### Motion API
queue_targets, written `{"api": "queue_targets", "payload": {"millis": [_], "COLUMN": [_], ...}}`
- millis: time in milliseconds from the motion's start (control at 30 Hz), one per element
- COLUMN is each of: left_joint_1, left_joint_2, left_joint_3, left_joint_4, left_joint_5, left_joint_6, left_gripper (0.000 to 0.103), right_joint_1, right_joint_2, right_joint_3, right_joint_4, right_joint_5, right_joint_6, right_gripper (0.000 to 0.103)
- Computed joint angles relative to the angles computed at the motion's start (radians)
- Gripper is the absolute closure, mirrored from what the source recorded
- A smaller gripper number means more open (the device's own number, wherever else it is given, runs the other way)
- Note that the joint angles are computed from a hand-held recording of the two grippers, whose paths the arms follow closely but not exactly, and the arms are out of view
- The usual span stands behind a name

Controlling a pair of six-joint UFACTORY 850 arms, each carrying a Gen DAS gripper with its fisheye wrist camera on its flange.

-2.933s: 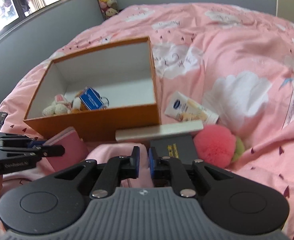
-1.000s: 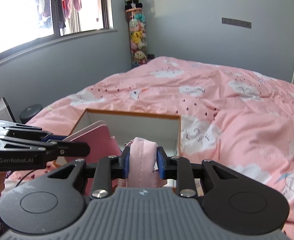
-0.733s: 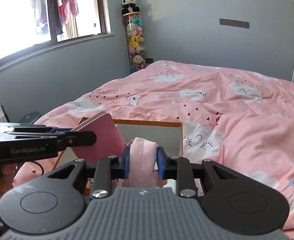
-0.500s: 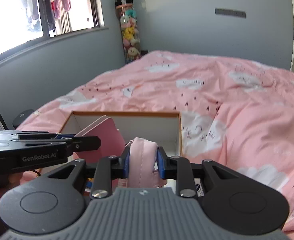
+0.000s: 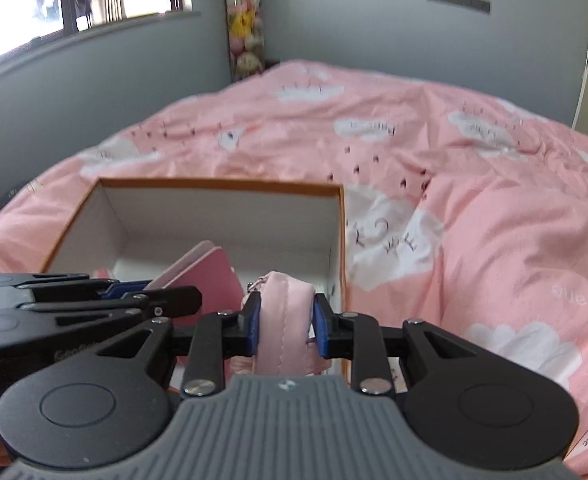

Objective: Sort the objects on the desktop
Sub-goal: 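Lower the pink pouch into the box with the right tool while the left tool lowers the wallet in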

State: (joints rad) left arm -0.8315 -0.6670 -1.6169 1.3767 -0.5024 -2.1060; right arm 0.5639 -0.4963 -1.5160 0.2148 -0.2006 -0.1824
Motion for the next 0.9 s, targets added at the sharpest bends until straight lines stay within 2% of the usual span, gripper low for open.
{"api": "queue_targets", "payload": {"millis": [167,267,367,500,633,767,900], "left_joint_1": [-0.003,-0.004,-0.005,-0.007,-0.005,0.008,0.028], "left_joint_2": [-0.029,-0.044,-0.062,-0.077,-0.079,-0.068,-0.066], "left_joint_3": [-0.026,-0.039,-0.059,-0.072,-0.077,-0.072,-0.086], "left_joint_4": [-0.002,-0.017,-0.058,-0.088,-0.146,-0.266,-0.494], "left_joint_5": [-0.006,0.000,0.007,0.021,0.032,0.081,0.113], "left_joint_6": [0.037,0.060,0.107,0.139,0.189,0.279,0.453], "left_gripper": [0.085,0.085,0.085,0.085,0.084,0.082,0.081], "right_joint_1": [-0.025,-0.019,-0.017,-0.018,-0.022,-0.026,-0.033], "right_joint_2": [-0.084,-0.131,-0.166,-0.184,-0.159,-0.117,-0.093], "right_joint_3": [-0.159,-0.226,-0.265,-0.273,-0.228,-0.169,-0.131], "right_joint_4": [0.023,-0.049,-0.053,-0.021,0.014,0.035,0.091], "right_joint_5": [-0.202,-0.263,-0.299,-0.311,-0.279,-0.247,-0.249], "right_joint_6": [0.000,0.060,0.075,0.064,0.037,0.018,-0.028], "right_gripper": [0.074,0.074,0.071,0.067,0.064,0.061,0.061]}}
